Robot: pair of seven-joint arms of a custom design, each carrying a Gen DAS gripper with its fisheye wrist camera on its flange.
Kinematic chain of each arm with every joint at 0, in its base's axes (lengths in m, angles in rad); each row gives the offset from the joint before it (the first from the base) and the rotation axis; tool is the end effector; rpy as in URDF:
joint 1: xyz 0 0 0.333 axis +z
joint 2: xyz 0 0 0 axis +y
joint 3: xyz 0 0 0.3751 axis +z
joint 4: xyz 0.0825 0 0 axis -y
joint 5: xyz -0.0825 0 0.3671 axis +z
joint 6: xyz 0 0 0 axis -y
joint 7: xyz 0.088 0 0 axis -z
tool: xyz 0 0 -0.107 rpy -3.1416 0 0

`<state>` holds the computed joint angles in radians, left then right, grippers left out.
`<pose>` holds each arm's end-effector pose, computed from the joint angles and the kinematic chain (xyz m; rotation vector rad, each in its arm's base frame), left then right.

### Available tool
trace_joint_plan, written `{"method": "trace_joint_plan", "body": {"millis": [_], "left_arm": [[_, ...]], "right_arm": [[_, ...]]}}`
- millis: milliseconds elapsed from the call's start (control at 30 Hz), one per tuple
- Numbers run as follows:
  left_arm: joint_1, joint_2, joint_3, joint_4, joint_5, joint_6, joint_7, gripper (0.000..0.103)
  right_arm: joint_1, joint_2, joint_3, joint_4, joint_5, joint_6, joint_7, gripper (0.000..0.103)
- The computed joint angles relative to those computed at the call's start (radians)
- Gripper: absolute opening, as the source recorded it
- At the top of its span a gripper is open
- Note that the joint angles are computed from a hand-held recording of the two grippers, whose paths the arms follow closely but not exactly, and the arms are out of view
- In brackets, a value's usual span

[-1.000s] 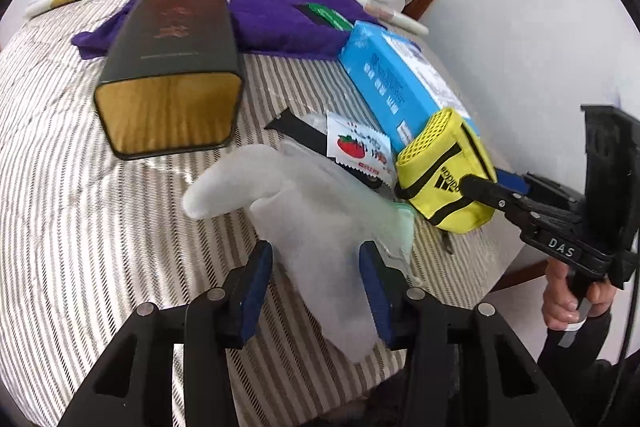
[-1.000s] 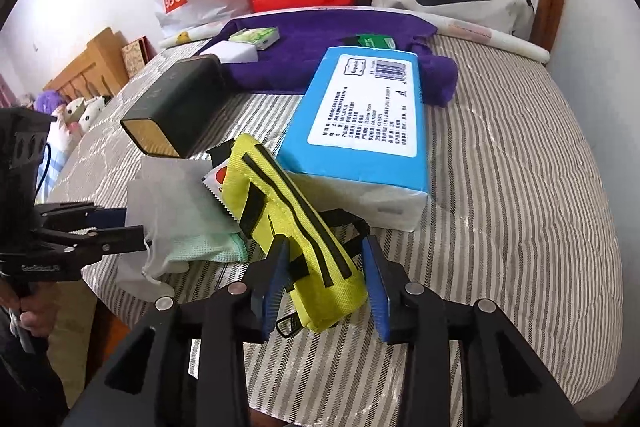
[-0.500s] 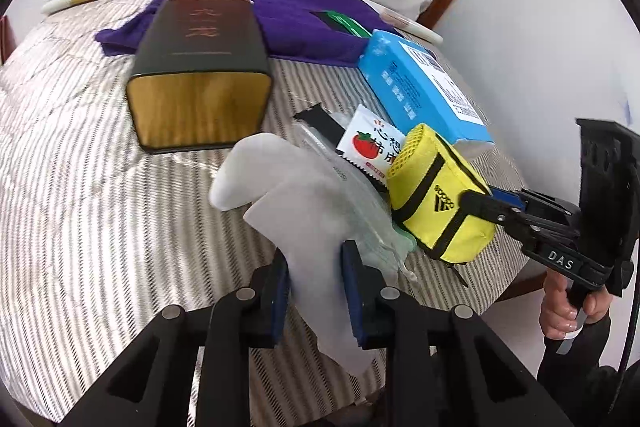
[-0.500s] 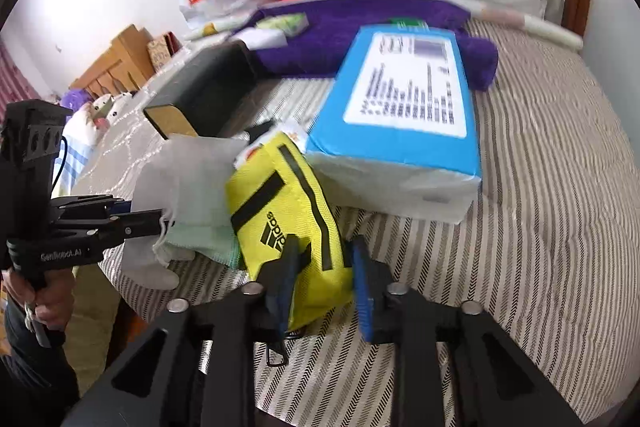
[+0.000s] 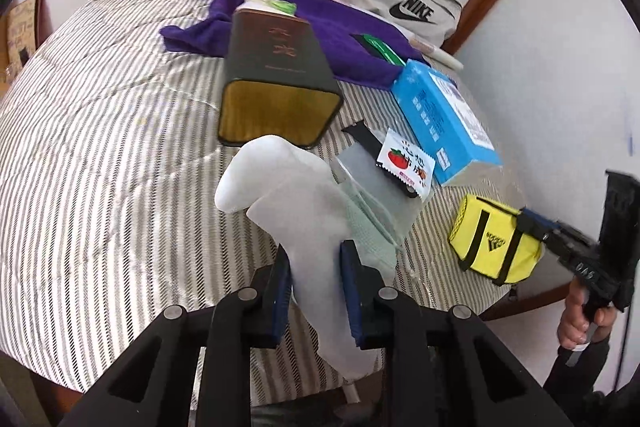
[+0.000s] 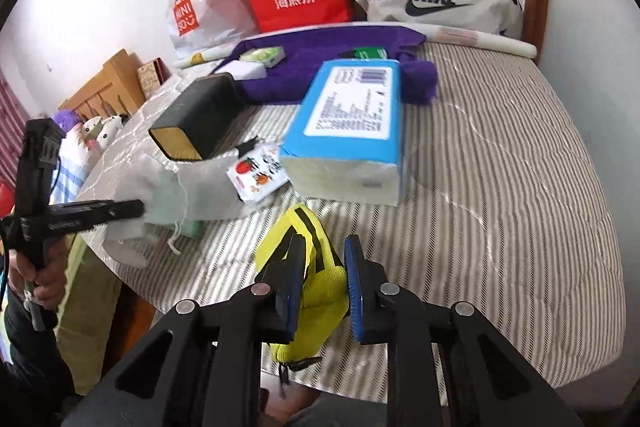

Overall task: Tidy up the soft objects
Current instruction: 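Lift the white glove with the left tool while the right tool lifts the yellow pouch, then carry the glove with the left tool while the right tool carries the pouch toward the towel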

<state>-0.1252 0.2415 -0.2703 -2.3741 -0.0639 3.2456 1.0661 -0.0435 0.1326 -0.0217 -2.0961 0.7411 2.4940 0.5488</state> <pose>0.5209 -0.2035 0.3710 -2.2156 1.8050 -0.9245 0.5829 -0.0414 0.4534 -2.1589 1.4092 -0.1595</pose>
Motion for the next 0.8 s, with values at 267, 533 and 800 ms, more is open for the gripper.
{"method": "trace_joint_plan", "body": {"millis": [267,533,800], "left_arm": [[-0.062,-0.028,0.07,-0.022,-0.002,-0.034,-0.032,0.023],[0.052,-0.014,-0.055,-0.012,-0.033,-0.038,0.008,0.023],[0.047,-0.002,-0.06,0.003,-0.054,-0.059,0.028,0.023]], "right_arm": [[0.003,0.053,-0.005,0.012,-0.157,-0.01,0.087,0.032],[-0.005,0.019,0.037,-0.058,-0.071,0.065,-0.129,0.072],[0.025,0.042,0.039,-0.072,-0.082,0.078,-0.201,0.087]]}}
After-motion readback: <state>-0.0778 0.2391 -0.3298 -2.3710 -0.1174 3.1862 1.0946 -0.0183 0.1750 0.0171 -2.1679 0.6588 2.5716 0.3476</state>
